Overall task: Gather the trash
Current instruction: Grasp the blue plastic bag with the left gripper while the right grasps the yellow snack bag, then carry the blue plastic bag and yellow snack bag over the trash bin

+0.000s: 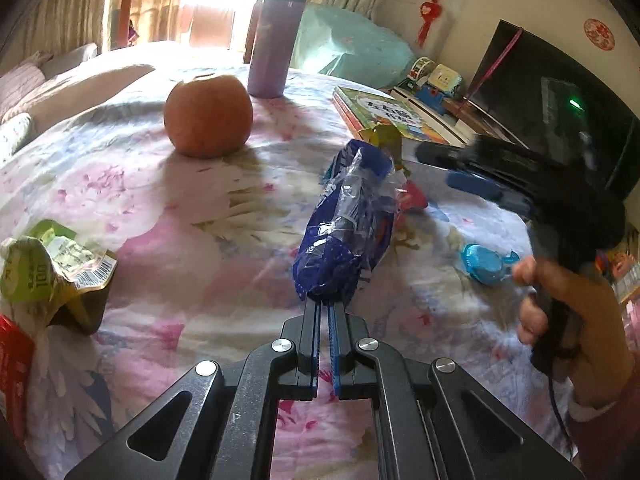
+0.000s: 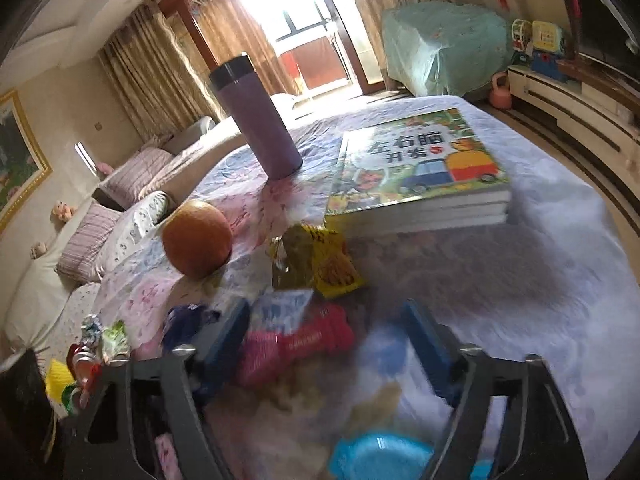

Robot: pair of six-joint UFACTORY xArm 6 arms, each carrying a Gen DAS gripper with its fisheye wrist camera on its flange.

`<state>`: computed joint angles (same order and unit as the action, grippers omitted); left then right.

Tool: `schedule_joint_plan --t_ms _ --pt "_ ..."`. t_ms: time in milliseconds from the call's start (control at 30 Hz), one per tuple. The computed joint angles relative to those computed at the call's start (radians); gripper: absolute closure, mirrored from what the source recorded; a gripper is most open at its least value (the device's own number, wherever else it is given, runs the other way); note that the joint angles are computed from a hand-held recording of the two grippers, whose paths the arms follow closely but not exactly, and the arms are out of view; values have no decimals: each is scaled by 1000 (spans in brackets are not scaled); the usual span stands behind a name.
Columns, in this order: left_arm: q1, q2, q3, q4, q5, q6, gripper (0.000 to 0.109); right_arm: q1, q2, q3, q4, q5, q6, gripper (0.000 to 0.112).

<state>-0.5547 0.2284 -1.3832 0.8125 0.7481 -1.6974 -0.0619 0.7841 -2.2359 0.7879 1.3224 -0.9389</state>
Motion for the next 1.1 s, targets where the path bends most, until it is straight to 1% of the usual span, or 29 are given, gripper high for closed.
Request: schedule_joint_plan --t_ms 67,133,200,233,267,333,400,600,733,867,1100 --pt "4 4 0 -3 -7 -4 106 26 34 -46 -41 -13 29 57" --pt "8 5 3 -4 -17 -11 106 44 83 -116 -80 0 64 65" --pt "9 7 1 -3 -21 -14 106 58 119 -164 -111 3 84 78" --pt "10 9 -1 -3 -22 -14 107 59 133 -185 -122 8 90 95" --pt "9 11 -5 -1 -20 -15 107 58 135 -185 -125 9 89 104" --pt "7 14 -10 5 -19 -17 107 43 117 -160 -103 13 74 106" --pt "3 18 -22 14 -18 -18 108 23 74 -99 -74 11 43 110" --pt "-18 40 -69 40 -28 -9 108 -53 -24 15 -2 41 -20 111" --pt "-29 60 -99 37 -50 1 108 -108 -78 71 31 65 -53 111" --pt "-45 93 -149 30 -54 30 108 -157 -105 97 48 75 -62 111" --pt "-76 185 -282 -18 -52 119 108 -246 -105 93 67 112 -52 111"
